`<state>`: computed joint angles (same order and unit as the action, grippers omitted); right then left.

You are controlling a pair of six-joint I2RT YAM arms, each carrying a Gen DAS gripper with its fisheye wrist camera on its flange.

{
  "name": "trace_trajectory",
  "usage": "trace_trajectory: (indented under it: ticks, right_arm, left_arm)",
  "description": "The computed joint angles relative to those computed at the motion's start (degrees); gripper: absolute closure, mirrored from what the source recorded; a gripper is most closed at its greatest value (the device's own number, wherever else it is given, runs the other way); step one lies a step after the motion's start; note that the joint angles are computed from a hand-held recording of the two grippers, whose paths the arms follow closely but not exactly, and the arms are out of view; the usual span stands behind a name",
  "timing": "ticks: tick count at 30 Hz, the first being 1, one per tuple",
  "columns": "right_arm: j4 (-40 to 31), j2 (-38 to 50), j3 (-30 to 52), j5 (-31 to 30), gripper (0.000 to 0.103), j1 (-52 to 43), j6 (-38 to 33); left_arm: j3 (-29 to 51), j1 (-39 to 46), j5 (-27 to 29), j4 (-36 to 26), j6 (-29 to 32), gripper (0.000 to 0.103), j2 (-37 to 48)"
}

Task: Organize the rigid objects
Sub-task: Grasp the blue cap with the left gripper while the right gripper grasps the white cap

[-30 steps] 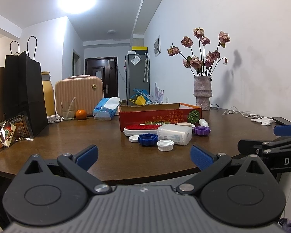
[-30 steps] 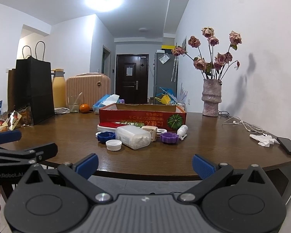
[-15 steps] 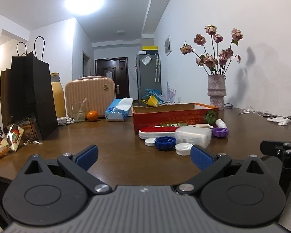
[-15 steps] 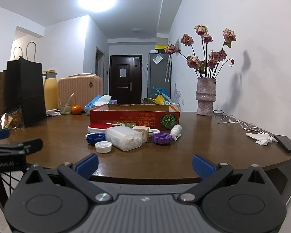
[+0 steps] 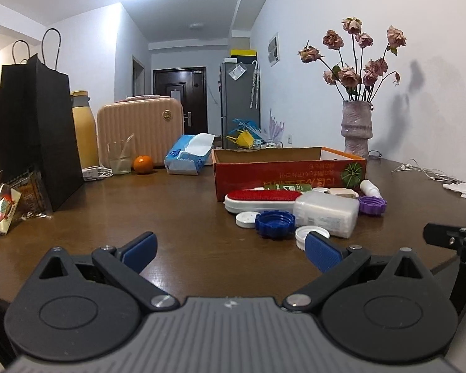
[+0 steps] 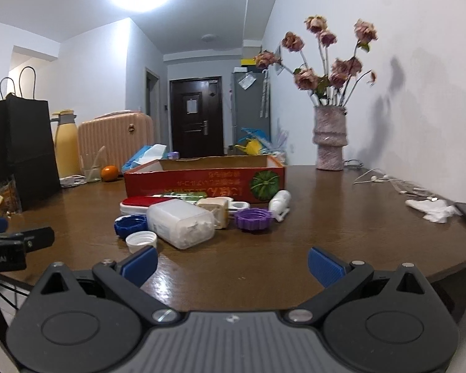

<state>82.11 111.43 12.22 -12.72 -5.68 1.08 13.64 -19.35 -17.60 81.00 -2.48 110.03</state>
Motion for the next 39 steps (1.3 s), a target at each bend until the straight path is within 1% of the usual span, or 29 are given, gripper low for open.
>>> trace_trajectory:
  ticks: [2, 3, 4, 5, 7, 9, 10, 11, 12, 13, 14, 17, 19, 21, 22, 23, 25, 28, 30, 31, 32, 33, 34, 35, 36, 38, 39]
  right_arm:
    - [-3.01, 0.70, 2.85, -3.20, 0.000, 0.19, -0.06]
    - [-7.26, 0.11, 4.86, -5.36, 0.000, 0.39, -0.58]
    - [-12.96, -0.94, 7.15, -6.51, 0.000, 1.14, -1.43]
    - [-16.06, -1.04, 8.91, -6.40, 0.000, 2.38, -2.01]
    - [-15.63, 0.10, 10.20, -4.46, 0.000, 4.97, -2.66]
    - [-14.46, 1.68, 11.84, -2.15, 0.001, 7.71, -2.15]
    - [-15.71, 2.16, 13.29, -2.67, 0.003, 8.43, -2.01]
    - [-18.19, 2.65, 15.35, -3.74, 0.010, 8.87, -1.90]
    - [-21.39, 3.10, 17.79, -4.47, 0.016, 9.54, -1.53]
    - [-23.89, 3.84, 20.15, -5.06, 0.025, 10.13, -0.86]
    - [-25.54, 4.45, 21.78, -5.66, 0.032, 10.57, -0.30]
    - [-28.21, 6.45, 25.54, -4.45, 0.039, 12.70, -0.18]
    - [-29.50, 7.70, 27.67, -2.32, 0.041, 14.08, -0.26]
    - [-28.90, 8.72, 28.55, -0.61, 0.041, 14.74, -0.45]
    - [-28.99, 8.98, 28.95, -0.43, 0.045, 14.68, -0.65]
    - [-28.96, 9.19, 29.16, -0.98, 0.062, 14.19, -0.75]
    - [-28.93, 8.90, 28.75, -2.25, 0.064, 12.75, -0.79]
    - [-27.23, 8.31, 26.62, -2.68, 0.064, 9.88, -1.36]
    - [-25.66, 7.78, 24.56, -2.36, 0.064, 7.60, -1.75]
    - [-25.33, 7.59, 23.90, -2.51, 0.064, 6.43, -1.78]
    - [-24.90, 7.40, 23.24, -2.71, 0.064, 5.14, -1.63]
    - [-24.63, 7.15, 22.73, -2.37, 0.064, 4.02, -1.46]
    - [-24.57, 7.12, 22.64, -2.20, 0.064, 3.06, -1.35]
    - [-24.43, 7.17, 22.62, -2.34, 0.064, 1.91, -1.13]
    - [-24.34, 7.31, 22.79, -2.51, 0.064, 1.09, -0.93]
    - [-24.42, 7.77, 23.51, -3.05, 0.064, -0.54, -0.75]
    - [-24.47, 8.00, 23.83, -3.35, 0.064, -1.07, -0.85]
  left_arm:
    - [1.56, 2.00, 2.32, -1.72, 0.05, 0.000, -0.06]
    - [2.53, 3.14, 3.51, -3.52, 0.06, 0.000, -0.40]
    - [3.62, 4.05, 4.32, -5.83, -0.08, 0.000, -0.79]
    - [4.72, 5.32, 5.56, -8.40, -0.04, 0.000, -1.22]
    - [6.46, 7.37, 7.35, -11.65, 0.33, 0.000, -1.41]
    - [7.92, 9.08, 7.84, -14.06, 0.71, 0.000, -1.36]
    - [8.39, 10.08, 8.53, -14.91, 0.92, 0.000, -1.36]
    - [9.00, 11.03, 9.26, -15.92, 1.07, 0.000, -1.43]
    - [9.62, 11.75, 9.75, -16.64, 1.24, 0.000, -1.37]
    - [10.39, 12.31, 9.76, -17.57, 1.46, 0.000, -1.30]
    - [11.18, 12.59, 9.43, -18.62, 1.55, 0.000, -1.30]
    - [13.55, 13.93, 9.93, -21.84, 0.91, 0.000, -1.41]
    - [14.99, 14.92, 12.18, -23.01, 0.57, 0.000, -1.04]
    - [16.35, 14.99, 13.63, -23.17, 1.01, 0.000, -0.23]
    - [17.11, 14.61, 13.56, -23.24, 1.36, 0.000, 0.30]
    - [18.26, 13.85, 13.02, -24.06, 1.76, 0.000, 0.82]
    - [20.68, 12.41, 12.65, -26.78, 2.26, 0.000, 1.53]
    - [24.18, 9.98, 14.40, -29.41, 2.70, 0.001, 3.08]
    - [26.57, 7.87, 14.70, -30.86, 3.25, 0.006, 4.37]
    - [28.28, 6.55, 14.04, -32.54, 3.65, 0.007, 5.08]
    - [30.03, 5.47, 13.07, -34.31, 3.87, 0.010, 5.82]
    - [31.75, 4.57, 12.08, -35.83, 3.59, 0.018, 6.62]
    - [33.32, 3.89, 11.59, -37.24, 2.98, 0.022, 7.39]
    - [35.08, 3.59, 11.88, -39.55, 2.28, 0.029, 7.92]
    - [37.00, 3.40, 12.18, -42.30, 1.26, 0.032, 8.44]
    - [40.10, 3.21, 12.11, -46.45, -0.55, 0.035, 9.64]
    - [40.92, 3.23, 12.34, -47.55, -1.20, 0.039, 10.05]
